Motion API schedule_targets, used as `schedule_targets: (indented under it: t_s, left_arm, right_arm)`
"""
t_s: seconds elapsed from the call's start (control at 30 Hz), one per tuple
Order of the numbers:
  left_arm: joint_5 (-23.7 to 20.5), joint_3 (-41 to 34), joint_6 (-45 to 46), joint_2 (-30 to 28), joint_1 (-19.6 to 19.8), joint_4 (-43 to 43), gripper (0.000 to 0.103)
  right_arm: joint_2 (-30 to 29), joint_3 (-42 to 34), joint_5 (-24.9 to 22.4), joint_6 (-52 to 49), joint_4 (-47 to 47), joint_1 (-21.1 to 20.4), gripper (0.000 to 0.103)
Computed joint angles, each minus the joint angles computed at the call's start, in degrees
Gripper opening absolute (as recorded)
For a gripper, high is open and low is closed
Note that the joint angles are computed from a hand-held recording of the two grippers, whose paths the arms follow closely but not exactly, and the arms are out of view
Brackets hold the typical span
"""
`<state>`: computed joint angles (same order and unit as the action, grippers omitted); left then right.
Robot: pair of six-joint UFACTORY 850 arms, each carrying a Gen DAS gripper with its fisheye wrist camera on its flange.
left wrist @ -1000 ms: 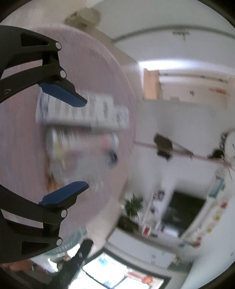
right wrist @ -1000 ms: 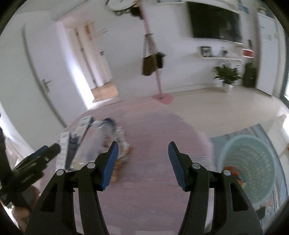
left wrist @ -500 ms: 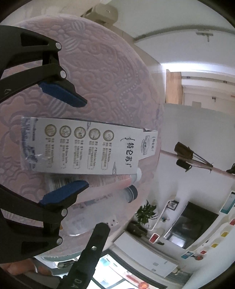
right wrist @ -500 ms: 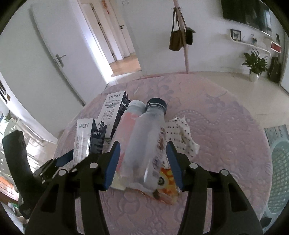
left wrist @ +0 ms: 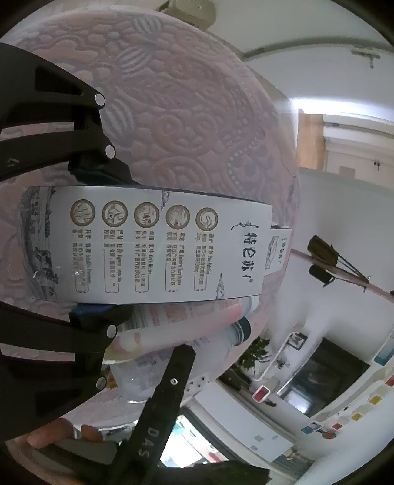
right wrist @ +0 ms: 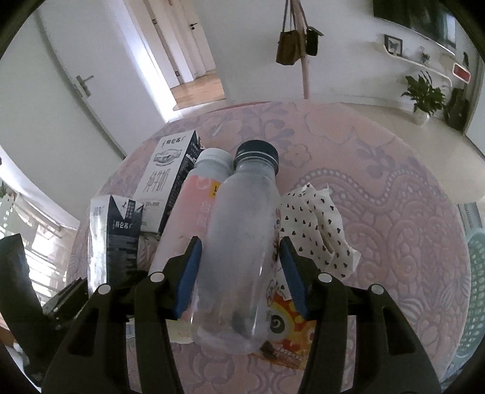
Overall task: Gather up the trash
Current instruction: 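Grasp the white milk carton with the left tool while the right tool grasps the clear bottle, then carry the milk carton and clear bottle over the blue basket and open both tools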
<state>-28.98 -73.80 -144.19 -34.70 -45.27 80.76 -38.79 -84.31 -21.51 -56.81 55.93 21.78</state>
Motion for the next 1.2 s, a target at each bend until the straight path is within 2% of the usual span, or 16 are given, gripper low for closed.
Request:
schedule_targets:
  t_s: [0.13, 0.43, 0.57, 0.9, 1.2]
  left_arm:
    - [-0.96, 1.95, -4.89, 1.53, -1.0, 3.24, 0.055]
    - [-5.3, 5.75, -11.11, 5.11, -4.41, 7.43, 0.054]
    - [-7.88, 6.27, -12.19, 6.24, -6.15, 9.1, 0.054]
    - [-10.39, 2.58, -7.09, 5.73, -8.31, 10.12, 0.054]
    - [-8.89, -5.15, 0.81, 1.86, -8.59, 9.97, 0.054]
  right_arm:
    - [1.79, 3.07, 1.33, -7.32, 4.67, -0.01, 0.049]
    - [7.53, 11.5, -2.72, -22.56, 15.81, -2.77, 0.046]
    - [9.61, 13.89, -5.4, -25.38, 19.61, -4.76, 0.044]
    - [14.52, 18.29, -10.93, -29.5, 26.77, -9.27, 0.044]
    - [17.59, 21.09, -14.06, -33.4, 33.26, -15.11, 0.044]
